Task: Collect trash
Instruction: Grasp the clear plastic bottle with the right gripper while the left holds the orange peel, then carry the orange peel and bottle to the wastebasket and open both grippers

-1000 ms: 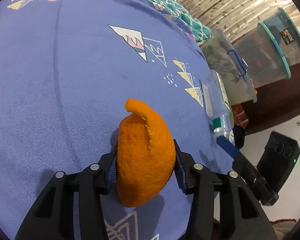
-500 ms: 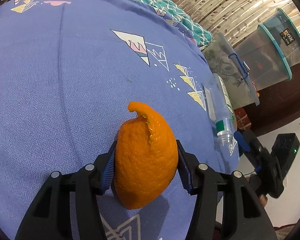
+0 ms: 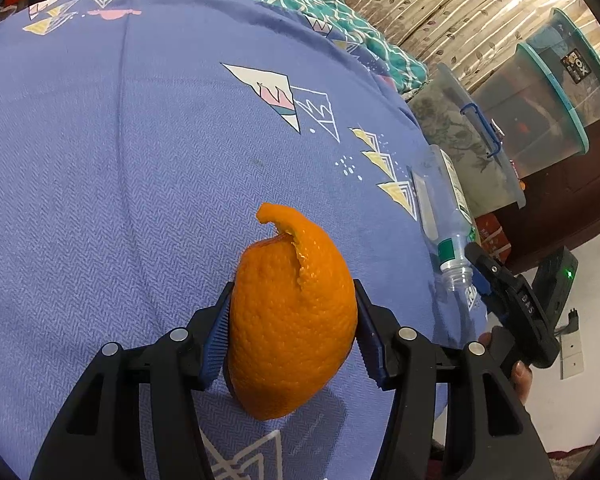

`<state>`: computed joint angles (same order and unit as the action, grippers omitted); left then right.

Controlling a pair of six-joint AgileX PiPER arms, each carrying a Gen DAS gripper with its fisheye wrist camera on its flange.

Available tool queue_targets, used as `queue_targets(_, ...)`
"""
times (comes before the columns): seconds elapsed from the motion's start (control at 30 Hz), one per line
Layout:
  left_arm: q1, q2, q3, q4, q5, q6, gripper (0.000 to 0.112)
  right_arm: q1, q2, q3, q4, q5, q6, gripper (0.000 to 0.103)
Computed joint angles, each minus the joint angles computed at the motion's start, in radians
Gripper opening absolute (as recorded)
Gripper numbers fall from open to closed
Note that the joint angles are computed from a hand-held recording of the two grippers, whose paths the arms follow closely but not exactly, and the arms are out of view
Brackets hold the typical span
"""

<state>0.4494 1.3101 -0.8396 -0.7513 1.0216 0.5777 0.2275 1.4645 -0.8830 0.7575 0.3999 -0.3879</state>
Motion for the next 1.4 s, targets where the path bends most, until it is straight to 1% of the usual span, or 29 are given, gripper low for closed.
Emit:
queue_targets(0.17,-0.004,-0.002,-0.001,0.010,-0.003,-0.004,0.053,0.031,0.072,-0.063,-0.101,0.003,0.078,0.093)
queue_targets(0.3,-0.016,-0.004,-0.004,0.021,-0.012,-0.017,0.053,0.048,0.100,-0.079,-0.154,-0.006,0.109,0.093)
queue_targets(0.33,-0.021,-0.003,-0.008,0.027,-0.013,-0.022,0.053,0.052,0.105,-0.081,-0.165,-0.009,0.107,0.090)
queue_targets(0.37,-0.020,-0.001,-0.009,0.025,-0.011,-0.022,0.051,0.053,0.109,-0.082,-0.164,-0.011,0.097,0.077)
queue_targets(0.4,-0.017,0.004,-0.012,0.018,-0.003,-0.015,0.050,0.055,0.118,-0.088,-0.167,-0.004,0.084,0.057)
queue_targets(0.43,-0.012,0.013,-0.017,0.003,0.014,-0.001,0.047,0.057,0.127,-0.094,-0.187,0.003,0.096,0.050)
queue_targets(0.47,-0.013,0.014,-0.018,-0.001,0.018,0.001,0.047,0.053,0.124,-0.090,-0.168,0.001,0.075,0.048)
queue_targets(0.53,-0.027,0.019,-0.025,-0.009,0.023,0.003,0.046,0.029,0.109,-0.070,-0.052,0.001,-0.023,0.047)
queue_targets(0.67,-0.065,0.045,-0.060,-0.037,0.038,-0.008,0.046,-0.012,0.067,-0.026,0.083,-0.020,-0.141,0.045)
queue_targets(0.77,-0.128,0.058,-0.095,-0.040,0.024,-0.036,0.046,-0.050,0.040,-0.002,0.152,-0.023,-0.205,0.043)
queue_targets(0.9,-0.249,0.101,-0.169,-0.024,-0.010,-0.096,0.046,-0.141,0.003,0.041,0.268,-0.009,-0.318,0.043)
queue_targets(1.0,-0.353,0.163,-0.253,-0.011,-0.033,-0.145,0.046,-0.229,-0.013,0.069,0.340,-0.006,-0.387,0.043)
queue_targets(1.07,-0.437,0.227,-0.334,0.007,-0.048,-0.191,0.046,-0.291,-0.018,0.083,0.377,-0.002,-0.426,0.043)
queue_targets(1.13,-0.502,0.298,-0.420,0.013,-0.048,-0.219,0.046,-0.377,-0.013,0.088,0.417,0.008,-0.475,0.043)
queue_targets(1.2,-0.579,0.388,-0.542,0.037,-0.036,-0.272,0.046,-0.462,0.009,0.073,0.467,0.044,-0.533,0.043)
queue_targets(1.23,-0.632,0.454,-0.638,0.060,-0.027,-0.307,0.046,-0.500,0.020,0.058,0.465,0.050,-0.534,0.043)
queue_targets(1.27,-0.664,0.510,-0.732,0.092,0.012,-0.349,0.046,-0.525,0.030,0.043,0.459,0.053,-0.533,0.043)
queue_targets(1.3,-0.705,0.576,-0.832,0.110,0.027,-0.377,0.046,-0.565,0.048,0.022,0.475,0.067,-0.552,0.043)
queue_targets(1.4,-0.791,0.764,-1.132,0.157,0.096,-0.462,0.046,-0.647,0.133,-0.069,0.465,0.101,-0.553,0.043)
